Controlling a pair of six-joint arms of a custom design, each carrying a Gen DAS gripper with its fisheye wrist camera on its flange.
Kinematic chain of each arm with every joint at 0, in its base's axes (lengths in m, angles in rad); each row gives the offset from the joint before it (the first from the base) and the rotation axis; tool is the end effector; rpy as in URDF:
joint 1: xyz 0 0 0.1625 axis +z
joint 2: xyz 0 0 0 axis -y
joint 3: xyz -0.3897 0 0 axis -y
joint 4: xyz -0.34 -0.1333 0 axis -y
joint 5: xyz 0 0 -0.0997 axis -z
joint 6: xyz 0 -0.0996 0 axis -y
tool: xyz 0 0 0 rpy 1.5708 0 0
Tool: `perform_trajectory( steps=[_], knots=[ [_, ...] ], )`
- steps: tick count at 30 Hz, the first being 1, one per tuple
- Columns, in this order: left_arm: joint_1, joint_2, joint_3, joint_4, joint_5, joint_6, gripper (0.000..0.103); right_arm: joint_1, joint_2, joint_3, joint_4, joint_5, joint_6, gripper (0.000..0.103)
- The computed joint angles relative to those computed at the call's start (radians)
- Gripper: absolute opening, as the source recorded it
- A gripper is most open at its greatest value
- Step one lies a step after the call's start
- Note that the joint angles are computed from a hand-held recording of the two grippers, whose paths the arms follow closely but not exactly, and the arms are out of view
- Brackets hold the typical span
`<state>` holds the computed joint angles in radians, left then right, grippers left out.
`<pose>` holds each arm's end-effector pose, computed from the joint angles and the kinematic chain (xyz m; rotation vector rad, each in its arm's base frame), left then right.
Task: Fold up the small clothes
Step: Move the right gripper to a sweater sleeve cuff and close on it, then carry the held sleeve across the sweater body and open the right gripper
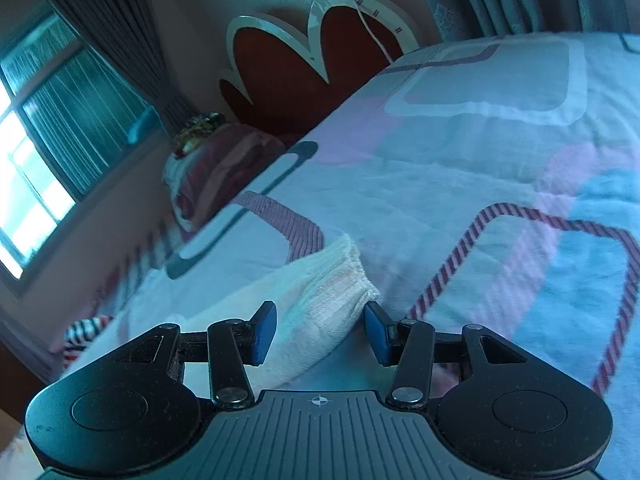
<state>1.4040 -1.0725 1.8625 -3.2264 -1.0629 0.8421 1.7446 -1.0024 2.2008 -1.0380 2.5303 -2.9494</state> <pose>0.0868 -0.5789 0.2828 0.8613 2.1248 -0.7966 0.1156 -0.3594 0.0667 -0.8353 -1.8403 1.7216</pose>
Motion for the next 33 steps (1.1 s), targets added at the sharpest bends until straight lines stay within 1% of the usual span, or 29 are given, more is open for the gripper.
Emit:
perform_trajectory(
  steps=[3,4,5,7,9,11,13,14,16,17,18,19,20,21,22,23,25,26,27,29,30,33],
  knots=[
    [0.003,0.017,-0.016,-0.002,0.010,0.010,0.101,-0.001,-0.007,0.009,0.016,-0.061,0.053,0.049],
    [0.005,0.023,-0.022,0.002,0.011,0.008,0.101,0.002,0.001,-0.004,0.046,-0.071,0.077,0.049],
    [0.007,0.030,-0.028,0.003,0.013,0.004,0.102,0.012,0.014,-0.018,0.064,-0.072,0.081,0.049],
    [0.011,0.040,-0.038,0.006,0.008,-0.007,0.102,0.035,0.037,-0.032,0.051,-0.056,0.056,0.049],
    [0.014,0.048,-0.048,0.007,0.001,-0.014,0.102,0.039,0.033,-0.021,0.016,-0.030,0.072,0.040],
    [0.015,0.052,-0.056,0.008,-0.006,-0.014,0.102,0.023,0.014,-0.007,0.006,-0.005,0.115,0.017],
    [0.020,0.049,-0.067,0.019,-0.022,-0.016,0.102,0.008,-0.010,0.003,0.032,-0.003,0.155,0.007],
    [0.023,0.048,-0.076,0.030,-0.027,-0.018,0.102,0.011,-0.013,-0.003,0.044,0.015,0.149,0.005],
    [0.033,0.048,-0.099,0.051,-0.038,-0.021,0.102,0.031,-0.010,-0.040,0.079,0.071,0.103,0.005],
    [0.039,0.048,-0.112,0.062,-0.043,-0.019,0.102,0.044,-0.005,-0.058,0.082,0.100,0.058,0.005],
    [0.046,0.047,-0.127,0.080,-0.052,-0.015,0.102,0.054,0.008,-0.095,0.117,0.142,0.007,0.005],
    [0.052,0.047,-0.143,0.102,-0.057,-0.012,0.102,0.054,0.035,-0.148,0.194,0.185,-0.007,0.004],
    [0.058,0.046,-0.156,0.121,-0.062,-0.010,0.101,0.050,0.044,-0.170,0.232,0.195,0.003,0.004],
    [0.064,0.044,-0.167,0.137,-0.070,-0.008,0.101,0.057,0.051,-0.189,0.252,0.210,0.001,0.004],
    [0.071,0.040,-0.181,0.165,-0.083,-0.006,0.101,0.072,0.056,-0.209,0.258,0.230,-0.025,0.004],
    [0.077,0.036,-0.191,0.186,-0.091,-0.002,0.101,0.091,0.055,-0.212,0.222,0.245,-0.070,0.004],
    [0.086,0.030,-0.211,0.218,-0.104,0.013,0.101,0.118,0.070,-0.224,0.127,0.240,-0.184,0.004],
    [0.092,0.030,-0.222,0.228,-0.113,0.024,0.101,0.138,0.086,-0.250,0.111,0.243,-0.231,0.004],
    [0.096,0.033,-0.232,0.223,-0.115,0.036,0.100,0.154,0.110,-0.288,0.121,0.233,-0.261,0.004],
    [0.099,0.044,-0.248,0.203,-0.094,0.044,0.100,0.188,0.176,-0.384,0.158,0.211,-0.306,0.004],
    [0.102,0.050,-0.265,0.209,-0.083,0.034,0.100,0.202,0.216,-0.443,0.196,0.199,-0.311,0.004],
    [0.117,0.055,-0.322,0.274,-0.084,-0.018,0.101,0.238,0.344,-0.637,0.348,0.146,-0.285,0.004]
  ],
)
